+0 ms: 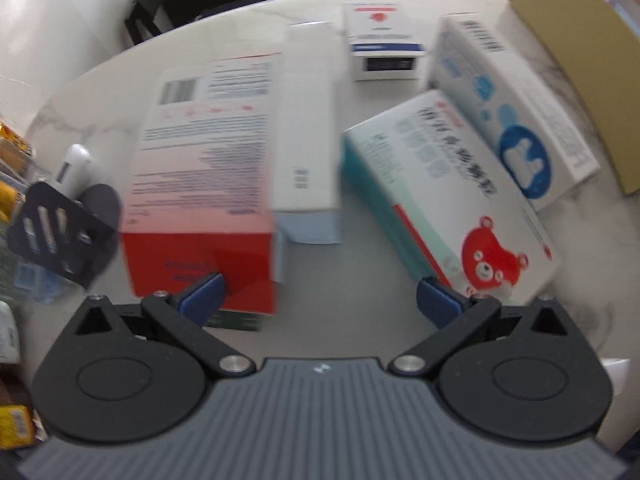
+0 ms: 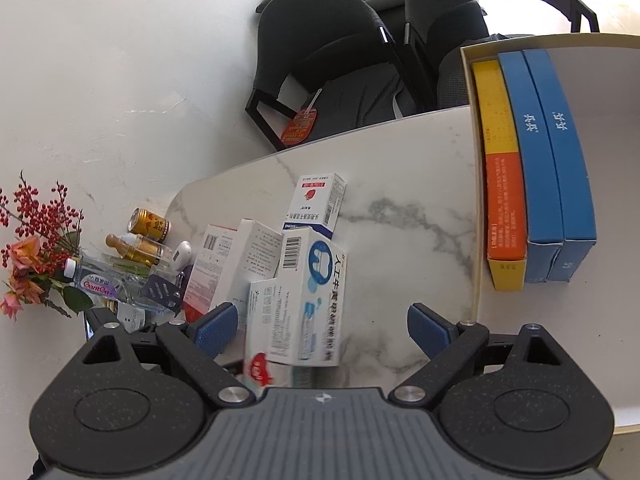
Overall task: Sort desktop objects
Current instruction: 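Move the left gripper to the red-and-white medicine box on the table, then close the left gripper on the red-and-white box and lift it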
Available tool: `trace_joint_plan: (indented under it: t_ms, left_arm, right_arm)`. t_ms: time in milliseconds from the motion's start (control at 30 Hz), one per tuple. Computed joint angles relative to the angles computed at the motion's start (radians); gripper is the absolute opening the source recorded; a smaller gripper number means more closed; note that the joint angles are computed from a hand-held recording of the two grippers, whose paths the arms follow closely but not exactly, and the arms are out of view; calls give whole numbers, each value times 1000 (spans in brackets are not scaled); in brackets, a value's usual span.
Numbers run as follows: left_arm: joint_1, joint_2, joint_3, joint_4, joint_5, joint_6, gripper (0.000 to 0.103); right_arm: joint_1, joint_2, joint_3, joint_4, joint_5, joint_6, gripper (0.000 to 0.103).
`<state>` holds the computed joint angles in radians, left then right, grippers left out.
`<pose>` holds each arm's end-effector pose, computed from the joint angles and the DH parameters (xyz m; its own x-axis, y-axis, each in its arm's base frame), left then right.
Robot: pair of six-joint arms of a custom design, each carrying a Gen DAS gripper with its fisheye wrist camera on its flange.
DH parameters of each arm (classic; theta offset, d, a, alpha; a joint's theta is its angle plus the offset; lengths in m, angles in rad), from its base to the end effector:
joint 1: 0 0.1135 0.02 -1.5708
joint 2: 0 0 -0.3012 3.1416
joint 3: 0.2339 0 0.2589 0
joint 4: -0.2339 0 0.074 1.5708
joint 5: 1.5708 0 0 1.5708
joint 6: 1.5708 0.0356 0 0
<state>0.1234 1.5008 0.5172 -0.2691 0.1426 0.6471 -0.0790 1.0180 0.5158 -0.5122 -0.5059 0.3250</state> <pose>0.2215 0.0224 0.1338 -0.7989 0.5023 -0.3309 0.5063 0.8586 0.0809 0.1679 0.0040 0.2119 -0.8616 0.3484 -0.3691 0.0940 0.8241 0.5586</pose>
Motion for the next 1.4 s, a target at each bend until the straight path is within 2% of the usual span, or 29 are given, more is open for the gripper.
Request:
trace_joint_plan:
  t_ms: [100,233,333,433,567,667,833,967,1200,1300,1400]
  left_arm:
    - [-33,-35,-19,-21,15,-59,103]
    - [-55,-69,-13,-104,127,-101,103]
    - [-128,-136,-44,-57,26,-137,103]
    - [-118,-133,-40,-24,-59,-160,103]
    - [-32,-59,-14,-16,-78,-191,103]
    - [55,-29,-14,-11,9,-232,103]
    - [288,82,42,-30,346,-363,103]
    - [421,200,85,-52,526,-468,103]
    - [495,193,21,44,622,-587,101]
    - [494,177,5,61,634,-611,83]
    - [495,185,-3,83,663,-628,69]
  right_arm:
    - [12,2,1,3,1,5,93]
    - [20,2,-2,10,9,11,93]
    - [17,2,0,4,9,5,93]
    - [7,-6,0,-2,9,-1,93]
    - [-20,-4,-8,1,-4,-7,93]
    - [-25,3,-16,10,-6,-5,93]
    - [-5,20,-19,32,0,10,93]
    - [17,26,-18,42,8,20,93]
    - [32,38,-12,42,16,15,93]
    - [37,44,-10,45,19,14,93]
    - [49,51,-10,52,23,19,93]
